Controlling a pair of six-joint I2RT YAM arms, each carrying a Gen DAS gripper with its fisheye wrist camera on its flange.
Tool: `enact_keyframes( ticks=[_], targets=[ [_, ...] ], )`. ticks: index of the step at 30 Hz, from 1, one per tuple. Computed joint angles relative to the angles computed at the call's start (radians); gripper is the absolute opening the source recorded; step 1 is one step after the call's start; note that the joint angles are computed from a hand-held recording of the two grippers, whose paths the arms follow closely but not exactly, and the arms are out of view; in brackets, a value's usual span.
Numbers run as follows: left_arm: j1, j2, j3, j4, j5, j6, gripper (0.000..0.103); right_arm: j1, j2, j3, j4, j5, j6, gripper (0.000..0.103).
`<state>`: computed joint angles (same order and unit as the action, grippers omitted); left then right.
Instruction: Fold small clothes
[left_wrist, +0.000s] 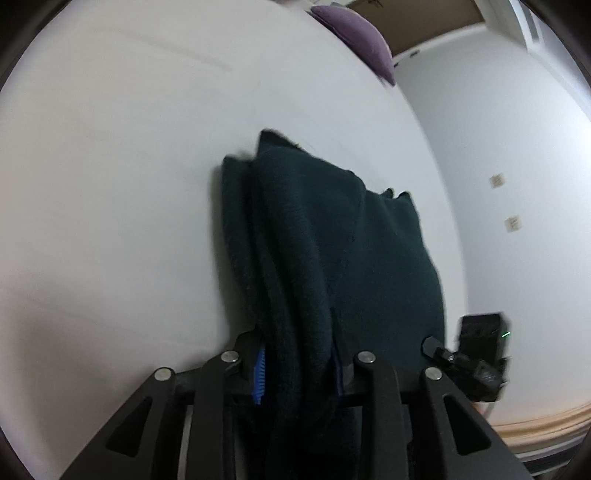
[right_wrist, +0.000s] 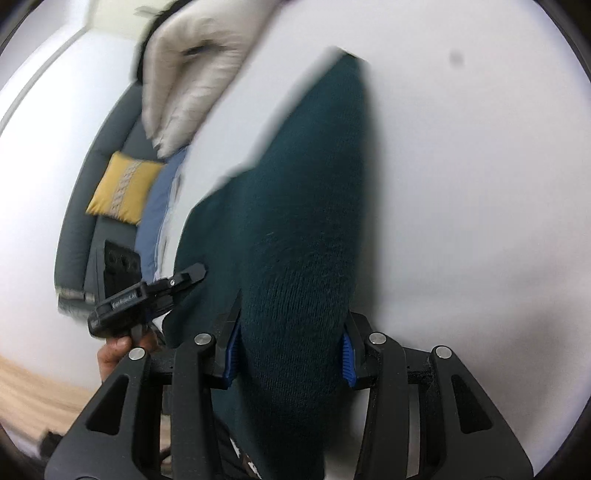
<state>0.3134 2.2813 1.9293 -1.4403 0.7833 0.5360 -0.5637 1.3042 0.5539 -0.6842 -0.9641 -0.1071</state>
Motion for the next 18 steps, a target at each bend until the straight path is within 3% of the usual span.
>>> enact_keyframes(
  ticks=[2,10,12,18],
  targets=[
    [0.008,0.005,-0.002,-0.001,0.012,0.000,0.032,-0.049,-0.005,-0.021,-0.032,-0.045,-0.072,0.040],
    [0.022,-0.080,-0.069,0.085,-0.010,-0.022,0.036,-0.135,-0.150,-0.007,-0.204,0.002,-0.123,0.047],
    [0.044,-0.164,-0.137,0.161,-0.045,-0.016,0.039,-0.247,-0.166,0.025,-0.315,0.017,-0.237,0.047],
    [0.073,-0.626,-0.507,0.558,-0.116,-0.033,0.073,-0.424,-0.355,0.165,-0.535,0.123,-0.377,0.047]
  ],
)
